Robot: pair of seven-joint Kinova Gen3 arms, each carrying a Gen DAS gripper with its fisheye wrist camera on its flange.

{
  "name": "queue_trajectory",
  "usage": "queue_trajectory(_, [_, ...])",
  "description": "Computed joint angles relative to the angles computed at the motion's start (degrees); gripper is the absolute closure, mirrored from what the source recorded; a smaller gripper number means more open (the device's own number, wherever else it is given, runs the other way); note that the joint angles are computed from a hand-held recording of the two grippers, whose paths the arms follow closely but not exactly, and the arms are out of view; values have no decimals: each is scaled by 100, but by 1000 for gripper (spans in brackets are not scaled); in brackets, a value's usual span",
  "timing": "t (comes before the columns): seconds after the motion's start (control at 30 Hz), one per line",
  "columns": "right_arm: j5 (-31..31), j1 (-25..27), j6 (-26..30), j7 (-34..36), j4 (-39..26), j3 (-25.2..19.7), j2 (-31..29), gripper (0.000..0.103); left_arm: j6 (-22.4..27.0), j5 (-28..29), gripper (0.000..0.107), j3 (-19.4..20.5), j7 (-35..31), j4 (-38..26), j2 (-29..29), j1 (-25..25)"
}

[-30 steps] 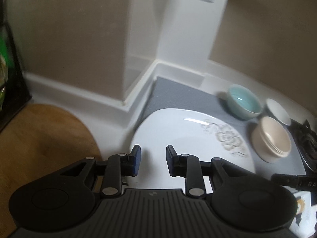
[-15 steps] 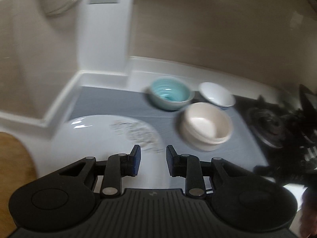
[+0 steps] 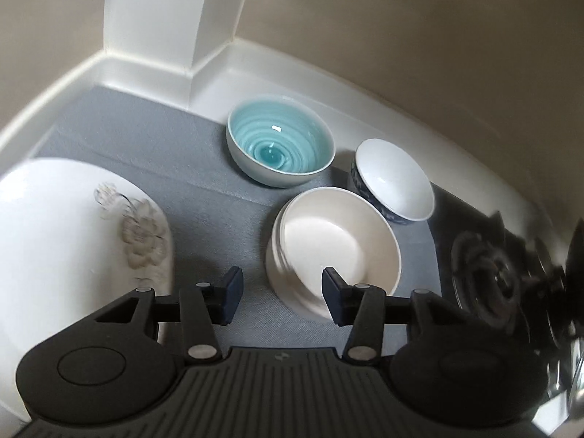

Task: Organize plates and bowls

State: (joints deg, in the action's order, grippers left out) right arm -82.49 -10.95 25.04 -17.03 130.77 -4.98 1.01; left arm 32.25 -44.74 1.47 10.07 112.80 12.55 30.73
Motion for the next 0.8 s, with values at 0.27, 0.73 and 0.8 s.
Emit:
queue_trajectory(0.27, [-169,543,786,680,62,339,139,69,-293,367,83,-185,-111,-172,363,12])
queue_trajectory(0.73, [-319,819,1535,1320,-154,260,660,69,47,1071,90,445,-408,452,-346,403])
queue_trajectory(0.8, [-328,772,1520,1333,-207,218,729,69,136,1048,90,580,-333,525,-430,476])
